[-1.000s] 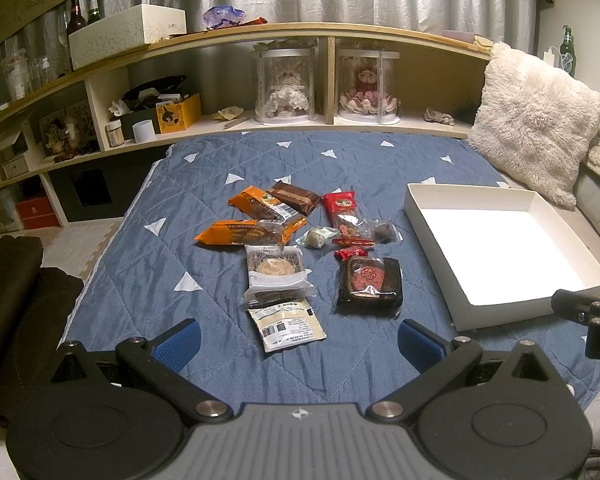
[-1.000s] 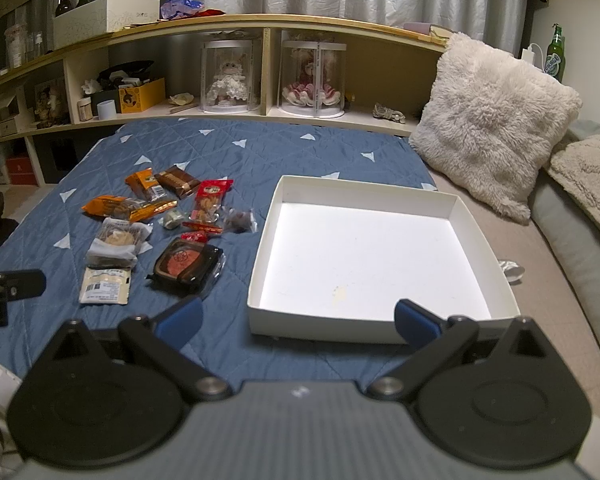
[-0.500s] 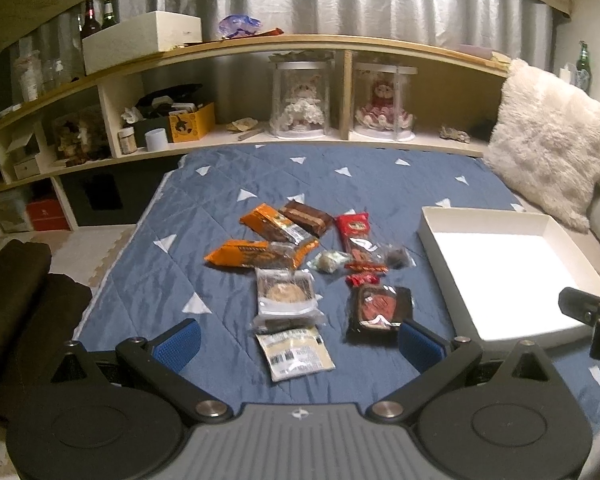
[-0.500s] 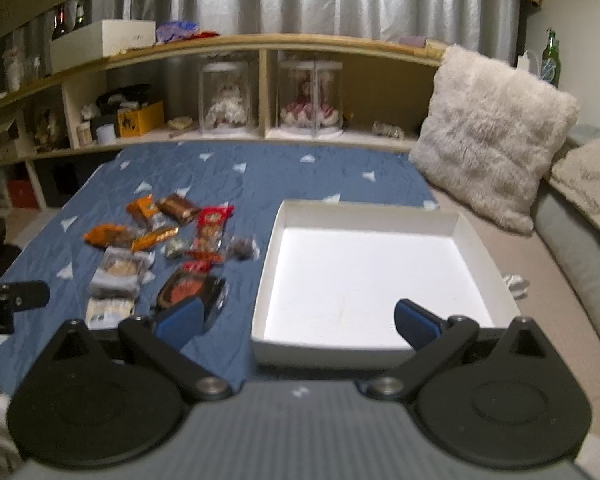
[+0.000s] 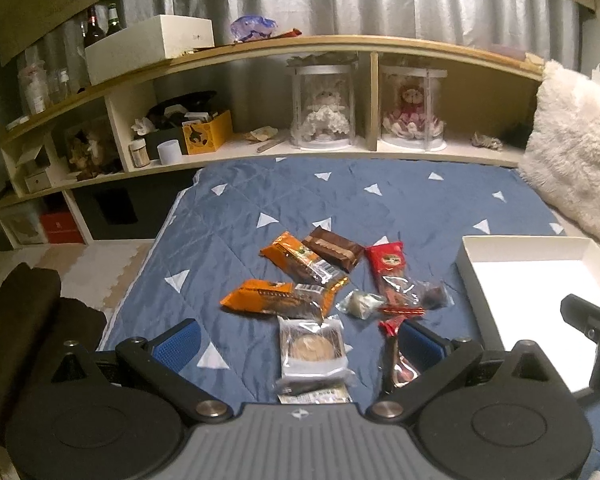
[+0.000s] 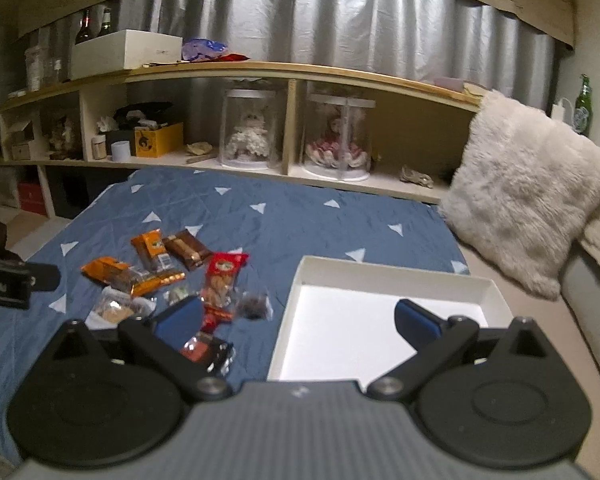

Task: Organize snacks
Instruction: 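Grasp the round cookie pack with the left tool while the right grasps the dark cake pack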

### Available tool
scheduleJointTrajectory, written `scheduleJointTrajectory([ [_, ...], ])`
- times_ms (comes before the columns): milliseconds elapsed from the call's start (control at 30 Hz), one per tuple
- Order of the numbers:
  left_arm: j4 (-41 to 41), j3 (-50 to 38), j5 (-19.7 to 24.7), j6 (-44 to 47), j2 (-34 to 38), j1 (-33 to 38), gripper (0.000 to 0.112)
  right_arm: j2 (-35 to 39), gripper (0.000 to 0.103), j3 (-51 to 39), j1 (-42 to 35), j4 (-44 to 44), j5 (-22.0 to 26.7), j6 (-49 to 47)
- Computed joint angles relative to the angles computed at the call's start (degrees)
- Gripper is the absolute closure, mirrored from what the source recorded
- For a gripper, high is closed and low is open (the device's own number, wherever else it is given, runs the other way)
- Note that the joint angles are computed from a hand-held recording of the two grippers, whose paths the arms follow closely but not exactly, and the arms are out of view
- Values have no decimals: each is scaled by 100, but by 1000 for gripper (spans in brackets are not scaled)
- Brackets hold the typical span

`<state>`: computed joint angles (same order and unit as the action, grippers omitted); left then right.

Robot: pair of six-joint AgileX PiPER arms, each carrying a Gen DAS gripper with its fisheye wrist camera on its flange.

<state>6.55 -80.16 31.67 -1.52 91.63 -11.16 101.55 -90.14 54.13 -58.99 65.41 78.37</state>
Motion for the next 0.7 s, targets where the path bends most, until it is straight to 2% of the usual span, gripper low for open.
scheduleJointTrajectory([
  [200,304,-987,426,-169,859,26,9,235,0,-128,-425,-55,-787,-293],
  [333,321,-1798,775,-156,1524,84,9,423,0,-419,-939,634,-1463,-1160],
  [467,300,-2582,1185,-123,2186,127,9,583,0,-493,-1288,929,-1977,-1461],
  [567,123,-3350,1784,6,2770,161,9,779,0,-630,-1489,1249,-2204,-1867],
  [700,-406,-4461,2658,321,3540,293,9,831,0,-485,-1931,2232,-3168,-2870],
])
